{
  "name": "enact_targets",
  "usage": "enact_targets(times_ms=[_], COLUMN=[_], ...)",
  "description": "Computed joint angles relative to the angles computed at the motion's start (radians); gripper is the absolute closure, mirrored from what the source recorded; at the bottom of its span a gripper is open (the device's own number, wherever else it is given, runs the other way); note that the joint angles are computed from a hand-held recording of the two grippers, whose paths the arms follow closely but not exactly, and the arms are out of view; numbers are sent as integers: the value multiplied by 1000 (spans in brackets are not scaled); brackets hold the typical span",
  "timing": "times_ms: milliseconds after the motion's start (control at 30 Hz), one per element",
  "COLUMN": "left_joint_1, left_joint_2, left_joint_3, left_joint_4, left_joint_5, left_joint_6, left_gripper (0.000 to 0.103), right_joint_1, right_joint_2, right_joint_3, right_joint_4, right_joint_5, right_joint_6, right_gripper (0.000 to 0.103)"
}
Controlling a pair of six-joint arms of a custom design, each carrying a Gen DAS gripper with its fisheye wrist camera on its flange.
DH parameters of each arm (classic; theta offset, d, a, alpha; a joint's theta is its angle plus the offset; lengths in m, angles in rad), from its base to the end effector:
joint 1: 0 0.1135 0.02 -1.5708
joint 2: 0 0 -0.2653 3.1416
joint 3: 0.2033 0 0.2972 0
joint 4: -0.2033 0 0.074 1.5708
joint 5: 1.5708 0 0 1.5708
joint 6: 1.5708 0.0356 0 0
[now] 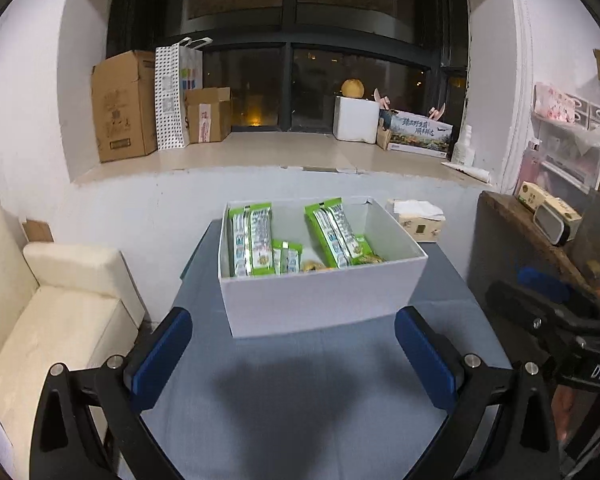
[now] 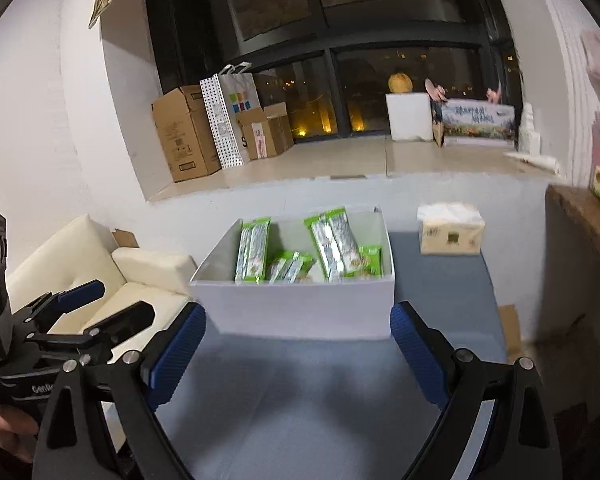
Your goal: Organize snacks
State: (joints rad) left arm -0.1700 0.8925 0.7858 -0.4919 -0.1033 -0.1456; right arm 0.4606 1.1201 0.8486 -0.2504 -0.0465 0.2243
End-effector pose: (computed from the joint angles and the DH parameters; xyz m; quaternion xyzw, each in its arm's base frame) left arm 0.2369 -0.0369 0.2871 -0.0133 0.8832 -0.0282 0.4679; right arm 0.2643 0.1330 0.2774 -0.1136 0.8580 0.1871 0.4648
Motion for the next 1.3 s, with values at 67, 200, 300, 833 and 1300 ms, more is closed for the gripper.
enact_targets(times_ms=[67,200,300,833,1300], left_joint_1=[-7,-39,-52,-60,-88], left_joint_2=[-47,-96,-109,-105,-93], left_joint_3=[-23,-45,-51,-36,-36], left_joint_4=[-30,-65,-78,-95,-100], left_joint_5=[11,-28,-33,-34,-45], left_joint_6=[-10,-16,-20,-13,-21], left_gripper=[0,0,0,0,0], right_joint_1=[12,34,38,51,48], right_joint_2=[-57,-128,-159,-173,-174], right_joint_3=[-58,-118,-123,-106,-104], right_joint_4=[-2,-32,-51,-80,-92], right_joint_5=[10,40,58,93,89], right_joint_6=[31,69,69,57,51], right_gripper=[6,2,2,2,2])
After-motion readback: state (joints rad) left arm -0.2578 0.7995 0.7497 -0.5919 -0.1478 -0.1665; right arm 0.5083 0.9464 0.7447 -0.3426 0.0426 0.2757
